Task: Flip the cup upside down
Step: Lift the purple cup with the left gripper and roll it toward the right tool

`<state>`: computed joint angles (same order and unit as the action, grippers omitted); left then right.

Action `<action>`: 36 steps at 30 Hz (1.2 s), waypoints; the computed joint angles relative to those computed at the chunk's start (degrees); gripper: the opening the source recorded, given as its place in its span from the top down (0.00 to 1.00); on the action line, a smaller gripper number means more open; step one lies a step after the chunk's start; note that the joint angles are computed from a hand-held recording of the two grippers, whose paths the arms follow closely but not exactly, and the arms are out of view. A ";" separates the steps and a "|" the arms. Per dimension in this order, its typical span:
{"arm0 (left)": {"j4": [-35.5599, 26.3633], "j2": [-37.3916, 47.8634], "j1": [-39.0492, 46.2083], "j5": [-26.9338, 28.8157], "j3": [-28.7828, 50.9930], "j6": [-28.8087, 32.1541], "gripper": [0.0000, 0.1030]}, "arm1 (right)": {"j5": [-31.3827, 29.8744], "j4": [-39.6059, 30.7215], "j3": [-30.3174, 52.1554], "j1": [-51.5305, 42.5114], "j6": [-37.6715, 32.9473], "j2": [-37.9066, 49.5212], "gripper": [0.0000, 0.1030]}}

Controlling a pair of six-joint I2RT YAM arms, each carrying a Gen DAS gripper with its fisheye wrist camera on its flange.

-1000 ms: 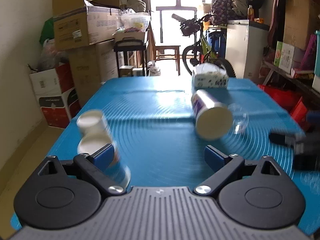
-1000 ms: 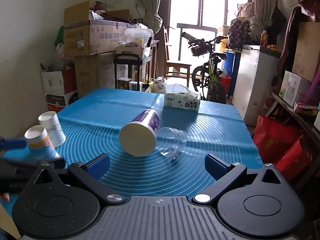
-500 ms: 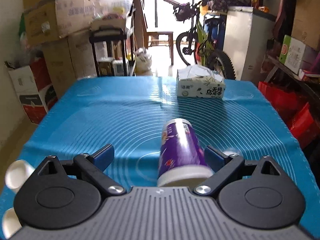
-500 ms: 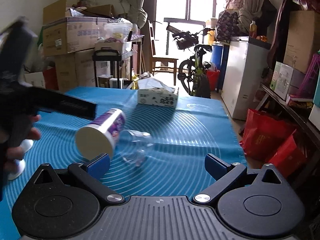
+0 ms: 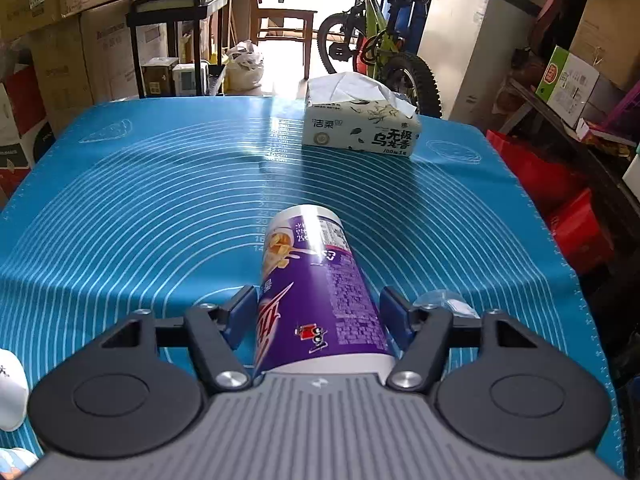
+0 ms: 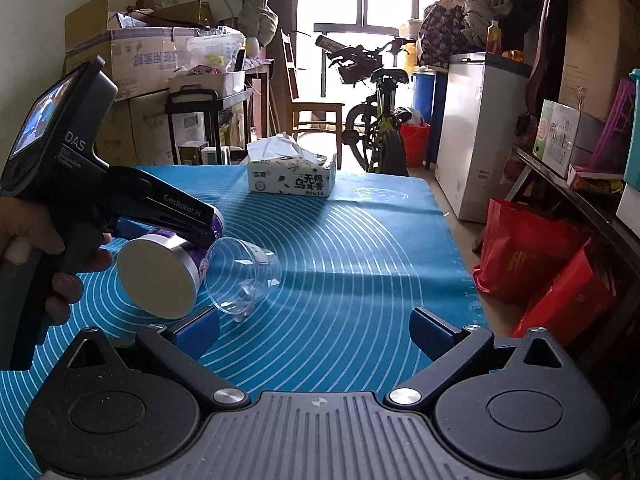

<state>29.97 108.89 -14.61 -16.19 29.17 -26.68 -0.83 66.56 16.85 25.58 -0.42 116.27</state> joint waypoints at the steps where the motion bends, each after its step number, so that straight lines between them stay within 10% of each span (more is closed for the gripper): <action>1: -0.09 -0.05 -0.17 -0.32 0.00 -0.09 0.34 | -0.08 0.24 -0.26 -0.09 -0.08 -0.14 0.00; 23: -12.78 -23.89 -12.11 -6.61 -16.53 -7.29 0.34 | 2.00 0.33 -8.81 3.25 0.99 -9.39 0.00; 36: -9.56 -17.03 -20.92 -11.54 -18.07 -14.93 0.34 | 2.79 0.36 -12.27 3.74 1.02 -10.79 0.00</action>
<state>20.41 91.86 -35.53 -27.74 11.11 -41.61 1.95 66.92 4.58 29.33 0.60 105.48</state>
